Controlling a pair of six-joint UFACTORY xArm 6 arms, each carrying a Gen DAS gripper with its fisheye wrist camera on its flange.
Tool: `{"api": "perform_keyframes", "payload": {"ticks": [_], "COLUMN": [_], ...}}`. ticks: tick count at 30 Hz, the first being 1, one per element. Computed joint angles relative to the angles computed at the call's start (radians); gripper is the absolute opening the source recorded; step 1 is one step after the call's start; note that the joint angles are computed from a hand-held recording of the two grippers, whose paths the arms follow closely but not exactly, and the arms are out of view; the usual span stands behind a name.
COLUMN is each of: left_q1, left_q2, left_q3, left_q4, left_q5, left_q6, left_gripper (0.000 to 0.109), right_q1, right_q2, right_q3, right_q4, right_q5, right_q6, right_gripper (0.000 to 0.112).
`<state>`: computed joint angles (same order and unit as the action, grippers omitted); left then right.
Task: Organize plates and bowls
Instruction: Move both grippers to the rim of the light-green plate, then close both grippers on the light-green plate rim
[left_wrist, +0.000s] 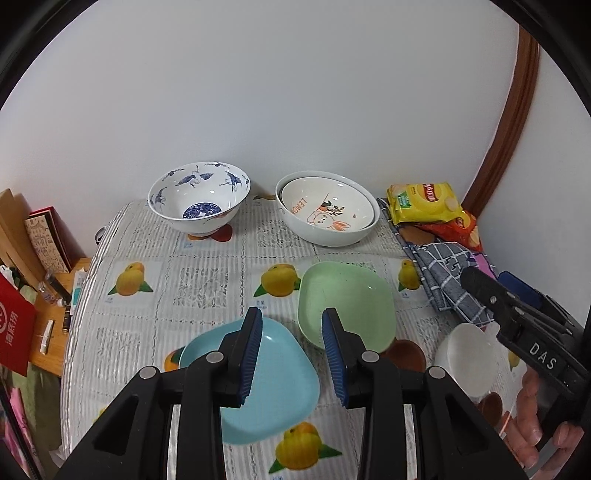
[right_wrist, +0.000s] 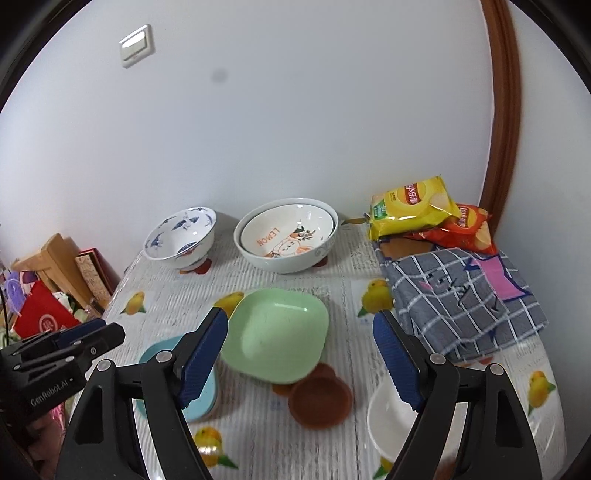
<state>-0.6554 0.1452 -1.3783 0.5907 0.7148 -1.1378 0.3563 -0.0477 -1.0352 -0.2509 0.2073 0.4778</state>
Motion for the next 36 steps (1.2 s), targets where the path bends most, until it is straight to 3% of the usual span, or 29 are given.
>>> {"api": "perform_keyframes", "payload": {"ticks": [5, 10, 13, 18, 21, 23, 28, 36], "left_q1": [0.037, 0.067, 0.079, 0.091, 0.095, 0.096, 0.096, 0.097], "left_q2": [0.095, 0.196, 0.261, 0.373, 0.430, 0.460, 0.510, 0.532], "left_q3": [-0.072, -0.147, -0.211, -0.313, -0.362, -0.383, -0.417, -0.436], "left_q4": [-0.067, -0.146, -0.181, -0.244, -0.285, -0.316, -0.380, -0.383], "left_q5": [-0.023, -0.052, -0.041, -0.033, -0.026, -0.029, -0.023, -0.008], "left_q6": [0.077, 0.156, 0.204, 0.270, 0.302, 0.318, 0.371, 0.389], "left_gripper": [0.032, 0.032, 0.032, 0.032, 0.032, 0.032, 0.032, 0.028], "right_q1": [-0.013, -0.009, -0.013, -0.016, -0.024, -0.023, -0.016, -0.009], "right_q2": [0.122, 0.238, 0.318, 0.400, 0.433, 0.440, 0.453, 0.500], "right_q3": [-0.096, -0.171, -0.255, -0.287, -0.317, -0.313, -0.309, -0.352], "right_q4": [0.019, 0.180, 0.164, 0.278, 0.257, 0.287, 0.208, 0.150], "right_q5": [-0.007, -0.011, 0.027, 0.032, 0.100, 0.095, 0.087, 0.133], "right_q6": [-0.001, -0.144, -0.150, -0.232, -0.200, -0.223, -0.168, -0.115], "right_gripper": [0.078, 0.070, 0.067, 0.063, 0.049, 0.049, 0.049, 0.045]}}
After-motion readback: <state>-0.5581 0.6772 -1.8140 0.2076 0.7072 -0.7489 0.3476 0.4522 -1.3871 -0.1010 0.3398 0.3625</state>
